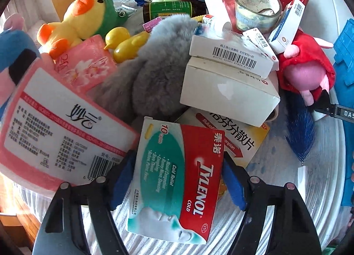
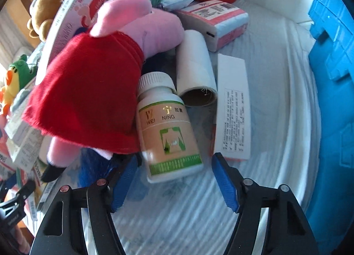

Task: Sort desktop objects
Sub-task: 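Grasp Tylenol box with left tool while right tool grasps white pill bottle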

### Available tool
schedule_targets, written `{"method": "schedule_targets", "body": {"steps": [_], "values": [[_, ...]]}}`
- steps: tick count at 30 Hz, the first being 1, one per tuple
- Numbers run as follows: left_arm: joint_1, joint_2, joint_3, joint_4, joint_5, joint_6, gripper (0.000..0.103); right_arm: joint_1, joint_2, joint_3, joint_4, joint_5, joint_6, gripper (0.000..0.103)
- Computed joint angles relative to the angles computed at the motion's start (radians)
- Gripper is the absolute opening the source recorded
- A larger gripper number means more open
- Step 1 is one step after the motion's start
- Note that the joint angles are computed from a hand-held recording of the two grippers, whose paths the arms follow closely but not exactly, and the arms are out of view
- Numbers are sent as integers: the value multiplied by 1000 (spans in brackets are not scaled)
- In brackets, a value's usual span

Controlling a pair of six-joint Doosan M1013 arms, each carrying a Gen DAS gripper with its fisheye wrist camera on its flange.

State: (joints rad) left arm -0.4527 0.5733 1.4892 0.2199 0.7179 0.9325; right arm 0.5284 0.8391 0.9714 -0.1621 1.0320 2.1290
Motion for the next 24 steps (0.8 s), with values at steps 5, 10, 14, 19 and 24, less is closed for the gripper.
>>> {"method": "schedule_targets", "body": {"steps": [5,10,14,19,24], "values": [[1,-6,3,-18,7,15,74,13,-16,24,3,24,-11,54],[-1,-17,12,-52,4,52,74,26,-76,121,35,50,-49,53],[-4,-28,20,-49,-6,59,74,37,-110,176,72,56,-79,54],[-9,-42,25,-38,-11,61,74,40,-107,166,41,29,-61,66],[-14,-62,33,-23,-18,65,74,35,-64,108,26,57,-55,52]]}}
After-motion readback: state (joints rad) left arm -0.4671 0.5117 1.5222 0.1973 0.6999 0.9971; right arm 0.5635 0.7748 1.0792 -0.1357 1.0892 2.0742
